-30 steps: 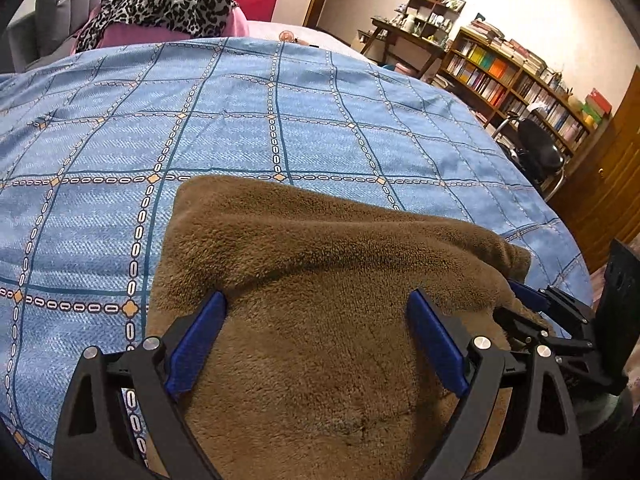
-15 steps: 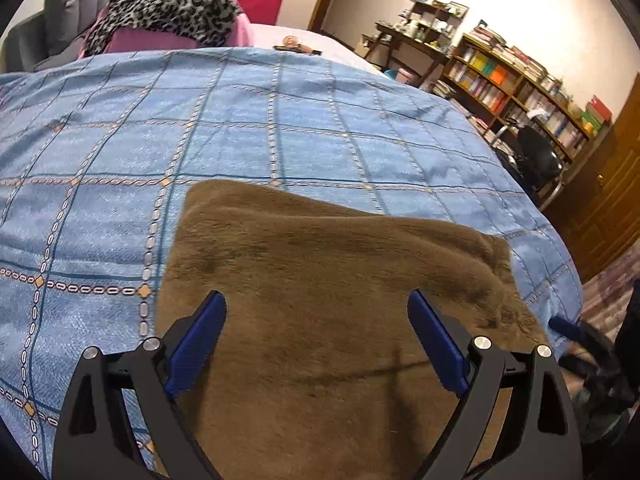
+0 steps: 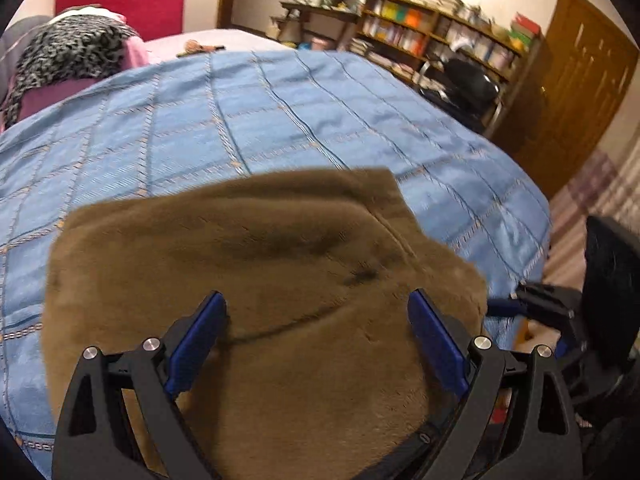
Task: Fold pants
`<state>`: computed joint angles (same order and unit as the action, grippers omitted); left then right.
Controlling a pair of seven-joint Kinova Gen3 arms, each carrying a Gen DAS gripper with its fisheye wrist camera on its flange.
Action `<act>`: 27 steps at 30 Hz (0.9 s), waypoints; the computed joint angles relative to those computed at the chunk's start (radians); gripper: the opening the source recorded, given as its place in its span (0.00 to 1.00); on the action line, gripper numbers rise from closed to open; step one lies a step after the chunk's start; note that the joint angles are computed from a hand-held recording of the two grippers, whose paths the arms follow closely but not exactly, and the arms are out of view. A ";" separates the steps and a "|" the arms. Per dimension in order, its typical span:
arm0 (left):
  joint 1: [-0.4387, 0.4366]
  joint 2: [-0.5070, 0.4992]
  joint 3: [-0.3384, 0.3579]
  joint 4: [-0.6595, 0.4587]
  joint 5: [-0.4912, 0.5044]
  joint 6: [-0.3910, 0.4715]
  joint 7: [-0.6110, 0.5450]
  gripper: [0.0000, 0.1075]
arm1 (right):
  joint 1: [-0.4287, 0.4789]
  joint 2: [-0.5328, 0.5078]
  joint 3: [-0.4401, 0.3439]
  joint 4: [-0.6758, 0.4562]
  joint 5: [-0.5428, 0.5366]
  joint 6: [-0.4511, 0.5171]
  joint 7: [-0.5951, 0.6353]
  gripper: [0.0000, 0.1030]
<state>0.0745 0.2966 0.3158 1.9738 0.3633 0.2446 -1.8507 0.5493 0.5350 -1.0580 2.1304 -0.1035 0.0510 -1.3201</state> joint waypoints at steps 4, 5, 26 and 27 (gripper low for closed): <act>0.032 0.016 -0.005 0.009 -0.028 -0.004 -0.002 0.85 | 0.018 0.058 0.022 -0.027 -0.055 0.032 -0.049 0.61; 0.033 0.017 -0.003 0.011 -0.032 -0.006 -0.005 0.85 | 0.021 0.080 0.023 -0.033 -0.067 0.040 -0.052 0.61; 0.086 0.012 -0.009 0.102 -0.158 -0.132 0.065 0.86 | 0.196 0.085 -0.205 -0.040 -0.120 -0.017 -0.003 0.65; 0.084 0.010 -0.007 0.104 -0.163 -0.133 0.073 0.86 | 0.162 0.077 -0.180 -0.055 -0.107 -0.003 -0.016 0.65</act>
<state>0.1588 0.3068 0.3083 2.0778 0.2002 0.1114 -1.7778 0.7108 0.6118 -1.2383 2.0758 -0.2106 0.0484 -1.3359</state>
